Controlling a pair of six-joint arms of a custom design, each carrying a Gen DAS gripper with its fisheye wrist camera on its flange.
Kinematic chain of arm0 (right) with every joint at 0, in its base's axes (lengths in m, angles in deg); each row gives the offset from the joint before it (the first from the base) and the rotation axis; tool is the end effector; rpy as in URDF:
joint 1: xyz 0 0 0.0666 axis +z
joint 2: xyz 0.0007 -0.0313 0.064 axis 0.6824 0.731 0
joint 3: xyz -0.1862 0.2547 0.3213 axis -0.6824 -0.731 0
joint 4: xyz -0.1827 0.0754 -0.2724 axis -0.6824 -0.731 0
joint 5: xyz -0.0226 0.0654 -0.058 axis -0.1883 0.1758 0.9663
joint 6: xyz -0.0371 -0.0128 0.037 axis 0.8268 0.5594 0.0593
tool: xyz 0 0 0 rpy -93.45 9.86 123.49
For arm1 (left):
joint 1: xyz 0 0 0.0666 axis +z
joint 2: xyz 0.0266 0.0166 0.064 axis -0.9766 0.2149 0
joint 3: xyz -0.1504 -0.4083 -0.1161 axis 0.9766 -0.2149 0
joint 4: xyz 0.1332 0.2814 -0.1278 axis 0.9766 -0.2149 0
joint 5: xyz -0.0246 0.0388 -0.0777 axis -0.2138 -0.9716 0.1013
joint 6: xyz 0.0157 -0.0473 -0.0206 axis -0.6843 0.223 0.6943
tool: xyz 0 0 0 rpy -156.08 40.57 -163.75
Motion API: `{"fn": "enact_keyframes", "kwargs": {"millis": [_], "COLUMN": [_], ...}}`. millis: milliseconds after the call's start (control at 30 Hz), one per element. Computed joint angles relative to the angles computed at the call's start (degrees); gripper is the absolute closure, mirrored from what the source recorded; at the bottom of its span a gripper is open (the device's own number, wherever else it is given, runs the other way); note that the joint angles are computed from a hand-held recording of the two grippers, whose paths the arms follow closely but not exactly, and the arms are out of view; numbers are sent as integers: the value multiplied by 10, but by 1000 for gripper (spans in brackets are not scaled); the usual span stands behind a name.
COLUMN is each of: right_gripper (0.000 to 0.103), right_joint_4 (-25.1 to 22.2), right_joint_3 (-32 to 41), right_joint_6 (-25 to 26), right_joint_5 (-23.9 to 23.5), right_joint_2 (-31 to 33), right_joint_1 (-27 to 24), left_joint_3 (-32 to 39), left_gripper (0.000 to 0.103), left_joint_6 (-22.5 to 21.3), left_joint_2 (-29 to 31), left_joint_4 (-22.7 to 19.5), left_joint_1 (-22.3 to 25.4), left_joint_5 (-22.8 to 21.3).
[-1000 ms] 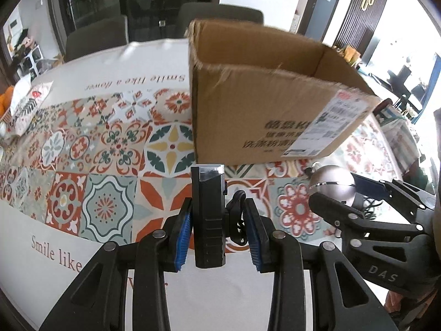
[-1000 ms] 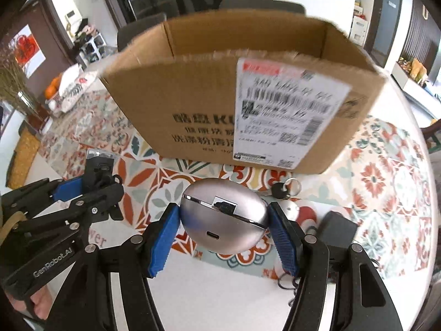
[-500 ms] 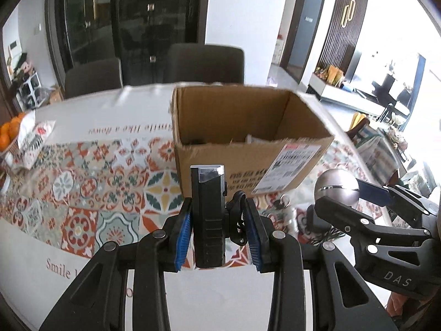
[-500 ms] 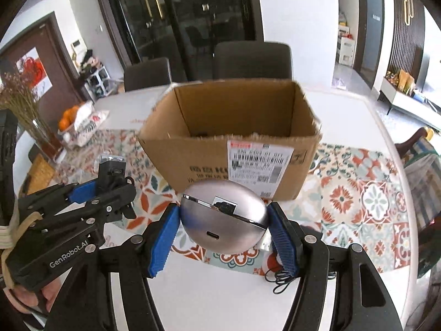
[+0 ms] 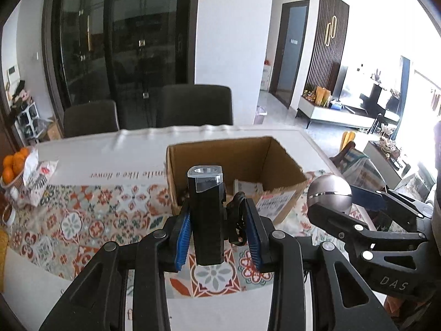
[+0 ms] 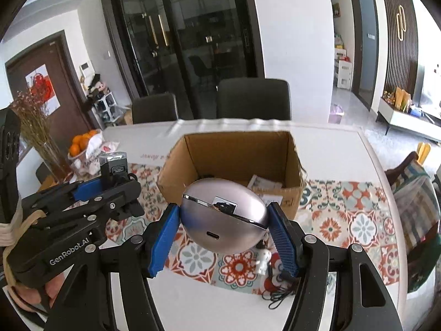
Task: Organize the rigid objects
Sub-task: 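Carry the power bank and speaker up over the box with both grippers, then open the left gripper to drop the power bank in the box while the right releases the speaker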
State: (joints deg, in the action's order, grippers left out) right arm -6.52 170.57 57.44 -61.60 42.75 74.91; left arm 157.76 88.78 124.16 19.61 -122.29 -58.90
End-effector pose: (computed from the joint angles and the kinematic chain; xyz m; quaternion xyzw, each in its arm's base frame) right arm 0.3611 0.2131 0.5226 0.0198 0.9130 0.0893 0.3975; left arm 0.4114 -0.3964 0.5403 0.1806 0.8928 -0.1113 0.3975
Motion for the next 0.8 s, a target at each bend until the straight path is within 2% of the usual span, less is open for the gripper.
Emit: {"fn": "enact_keyframes", "kwargs": {"millis": [400,533,667,800], "right_gripper": [38,38,38,38], "right_joint_4": [-9,-31,-55,-76], "right_joint_3": [59,91,128,158], "right_joint_6": [16,17,22,24], "right_joint_5": [-7,-14,-41,-52], "right_joint_2": [28,49,76,102], "right_joint_1": [-35,-52,-73,-89], "left_joint_3": [127,195,273,368], "left_gripper": [67,67,67,67], "left_joint_6": [-33,-30,-28,-25], "left_joint_2": [59,97,141,192], "left_joint_4": [-42,-83,-135,-200], "left_joint_1": [14,22,30,37], "left_joint_5": [19,32,44,53]}}
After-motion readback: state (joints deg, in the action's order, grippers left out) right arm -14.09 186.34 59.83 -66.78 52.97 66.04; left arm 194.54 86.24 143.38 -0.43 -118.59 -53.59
